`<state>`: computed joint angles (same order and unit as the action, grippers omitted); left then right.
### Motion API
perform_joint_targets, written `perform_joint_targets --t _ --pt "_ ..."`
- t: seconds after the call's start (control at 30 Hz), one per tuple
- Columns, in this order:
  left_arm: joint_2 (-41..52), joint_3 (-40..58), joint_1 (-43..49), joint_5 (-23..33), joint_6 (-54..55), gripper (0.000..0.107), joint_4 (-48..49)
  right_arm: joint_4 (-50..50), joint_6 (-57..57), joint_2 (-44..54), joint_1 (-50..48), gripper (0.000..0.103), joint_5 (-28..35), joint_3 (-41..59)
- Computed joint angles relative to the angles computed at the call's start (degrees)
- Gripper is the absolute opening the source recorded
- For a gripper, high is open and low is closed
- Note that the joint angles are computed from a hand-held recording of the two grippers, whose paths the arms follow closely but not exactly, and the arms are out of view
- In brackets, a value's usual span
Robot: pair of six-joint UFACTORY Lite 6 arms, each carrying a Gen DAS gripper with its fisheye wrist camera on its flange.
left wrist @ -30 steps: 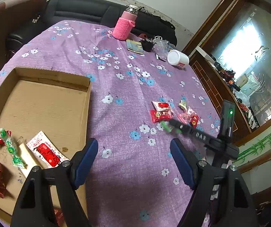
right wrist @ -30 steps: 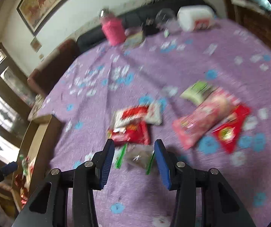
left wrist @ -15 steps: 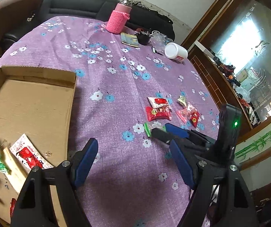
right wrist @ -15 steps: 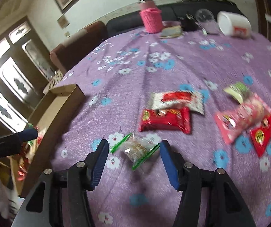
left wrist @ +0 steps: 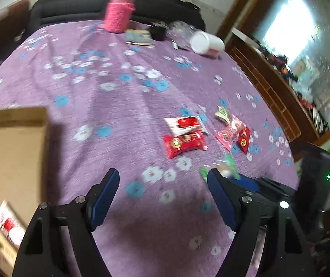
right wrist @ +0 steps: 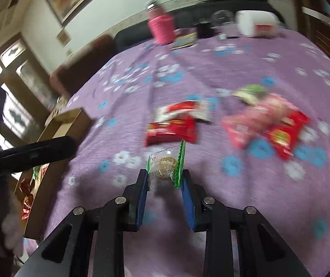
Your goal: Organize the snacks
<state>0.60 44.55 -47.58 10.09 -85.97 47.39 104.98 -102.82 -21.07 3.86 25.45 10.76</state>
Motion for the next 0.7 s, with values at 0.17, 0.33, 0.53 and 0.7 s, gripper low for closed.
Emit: perform_joint_targets --t 0.17,0.33,0.53,0.7 --pt "19.0 17.8 -2.7 4.1 -0.1 0.078 10.7 -9.8 2.5 -0.7 -16.7 0.030 9.1 -2.4" --pt "33.4 32.1 -3.8 9.1 13.0 0.076 5.3 -12.0 2.7 1.4 -21.0 0.031 12.7 -1.3" --pt "30.3 28.7 -4.0 7.1 13.6 0.018 2.5 -15.1 5.2 -2.2 -23.3 0.031 13.5 -3.1" --pt "25.9 23.4 -6.1 6.7 6.3 0.018 7.4 -15.5 5.7 -4.1 -23.5 0.031 13.5 -4.0"
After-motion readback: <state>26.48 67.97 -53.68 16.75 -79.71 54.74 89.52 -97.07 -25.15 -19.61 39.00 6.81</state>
